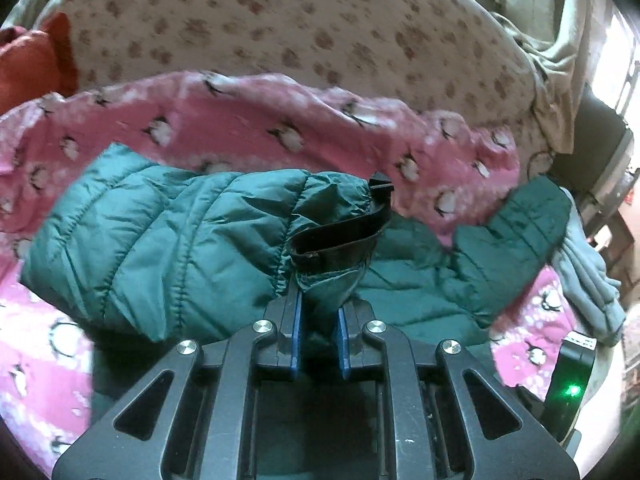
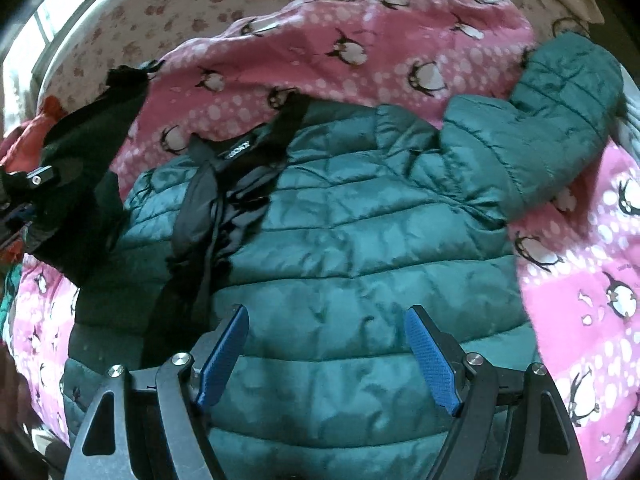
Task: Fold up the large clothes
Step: 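Lift the sleeve with the left gripper and fold it across the jacket body, then open the left gripper to release the folded sleeve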
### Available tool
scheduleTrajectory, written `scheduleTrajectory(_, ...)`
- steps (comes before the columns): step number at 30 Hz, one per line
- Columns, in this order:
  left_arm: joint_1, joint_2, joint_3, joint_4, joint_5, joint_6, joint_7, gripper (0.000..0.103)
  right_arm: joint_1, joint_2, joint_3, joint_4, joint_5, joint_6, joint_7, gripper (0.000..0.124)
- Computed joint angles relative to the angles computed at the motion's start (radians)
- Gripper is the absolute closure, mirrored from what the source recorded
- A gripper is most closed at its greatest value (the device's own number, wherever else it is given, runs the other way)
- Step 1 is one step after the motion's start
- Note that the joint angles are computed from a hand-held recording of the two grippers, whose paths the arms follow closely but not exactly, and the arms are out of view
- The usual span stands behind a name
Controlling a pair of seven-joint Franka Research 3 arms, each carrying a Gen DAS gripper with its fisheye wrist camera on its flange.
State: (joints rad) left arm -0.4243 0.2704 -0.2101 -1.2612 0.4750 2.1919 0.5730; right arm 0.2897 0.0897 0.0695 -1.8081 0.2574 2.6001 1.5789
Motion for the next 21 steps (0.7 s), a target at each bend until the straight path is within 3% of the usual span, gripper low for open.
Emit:
scheduleTrajectory(9, 0.011, 0.112, -0.024, 0.071, -0.166, 0.075, 0.093, 0.09, -0.02, 0.01, -0.012, -0.006, 0.014, -0.007, 0.007, 0.045)
scheduleTrajectory(12, 0.032, 0.104, -0.03, 0.024, -0.237, 0.146, 0.089, 0.089, -0.022, 0.012, -0.012, -0.005, 0.013, -0.017, -0.003, 0.045)
scheduleTrajectory(14, 0.051, 0.093, -0.039, -0.01, -0.29, 0.189, 0.088, 0.082, -0.021, 0.011, -0.012, -0.006, 0.003, -0.02, -0.003, 0.045)
scheduleTrajectory(16, 0.065, 0.087, -0.047, -0.022, -0.334, 0.204, 0.104, 0.057, -0.021, 0.012, -0.012, -0.003, -0.001, -0.026, -0.001, 0.045)
scheduleTrajectory(18, 0.073, 0.068, -0.047, -0.056, -0.352, 0.243, 0.111, 0.045, -0.022, 0.01, -0.012, -0.005, 0.003, -0.029, -0.003, 0.045)
scheduleTrajectory(21, 0.093, 0.024, -0.052, -0.111, -0.392, 0.295, 0.12, 0.041, -0.024, 0.011, -0.01, 0.0, 0.016, -0.038, -0.014, 0.045)
